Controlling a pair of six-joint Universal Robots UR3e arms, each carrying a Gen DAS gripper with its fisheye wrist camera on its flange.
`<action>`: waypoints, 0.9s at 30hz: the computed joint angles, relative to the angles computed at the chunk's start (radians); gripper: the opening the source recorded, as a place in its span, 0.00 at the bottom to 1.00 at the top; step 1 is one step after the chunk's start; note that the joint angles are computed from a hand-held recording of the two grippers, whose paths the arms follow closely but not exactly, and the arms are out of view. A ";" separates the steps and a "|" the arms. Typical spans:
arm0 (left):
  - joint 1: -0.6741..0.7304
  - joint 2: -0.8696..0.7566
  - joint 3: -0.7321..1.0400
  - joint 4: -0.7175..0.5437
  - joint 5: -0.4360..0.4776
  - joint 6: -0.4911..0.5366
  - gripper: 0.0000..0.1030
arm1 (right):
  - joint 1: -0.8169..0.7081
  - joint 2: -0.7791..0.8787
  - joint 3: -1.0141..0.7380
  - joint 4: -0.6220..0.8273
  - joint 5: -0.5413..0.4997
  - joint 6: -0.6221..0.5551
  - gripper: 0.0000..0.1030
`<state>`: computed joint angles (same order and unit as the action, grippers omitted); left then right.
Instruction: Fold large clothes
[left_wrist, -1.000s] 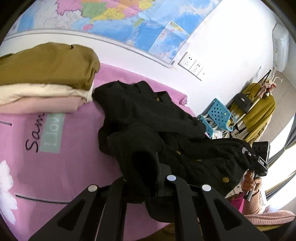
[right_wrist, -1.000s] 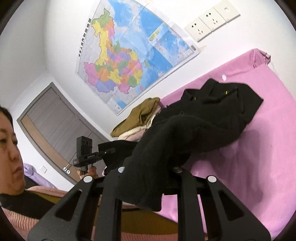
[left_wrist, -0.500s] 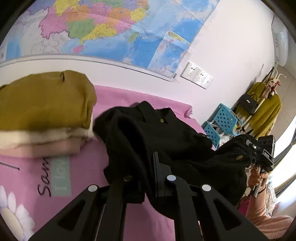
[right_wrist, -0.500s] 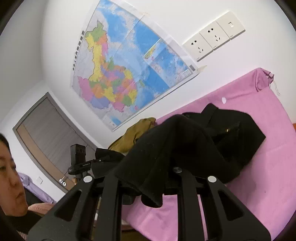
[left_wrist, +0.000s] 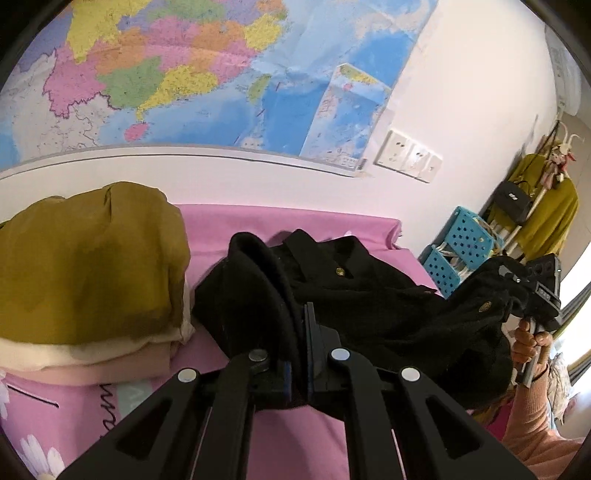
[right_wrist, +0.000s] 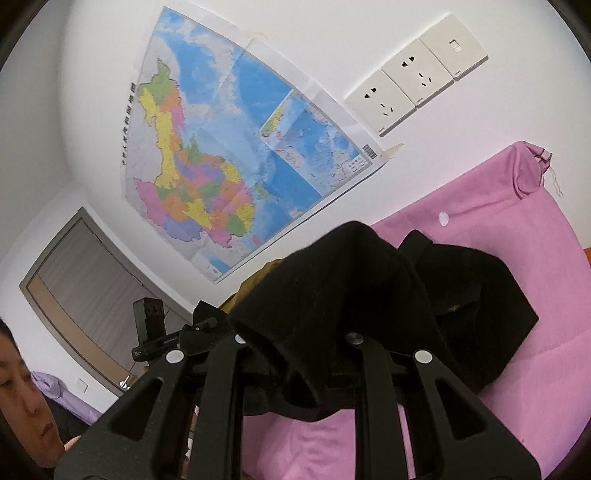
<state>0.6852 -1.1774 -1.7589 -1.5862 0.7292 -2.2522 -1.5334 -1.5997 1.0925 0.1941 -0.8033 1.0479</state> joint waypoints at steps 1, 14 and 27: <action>-0.022 -0.024 0.002 0.054 0.013 -0.043 0.04 | 0.023 0.010 -0.013 -0.012 0.025 0.023 0.15; -0.275 -0.442 0.270 0.419 0.202 -0.397 0.04 | 0.355 0.118 -0.020 -0.509 0.295 0.566 0.16; -0.450 -0.825 0.613 0.453 0.437 -0.577 0.04 | 0.558 0.189 0.209 -1.289 0.313 1.250 0.24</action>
<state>0.2353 -2.0025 -1.1460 -1.1336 1.1658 -2.8297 -0.9754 -1.4106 1.3017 -1.0954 -0.4906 2.2979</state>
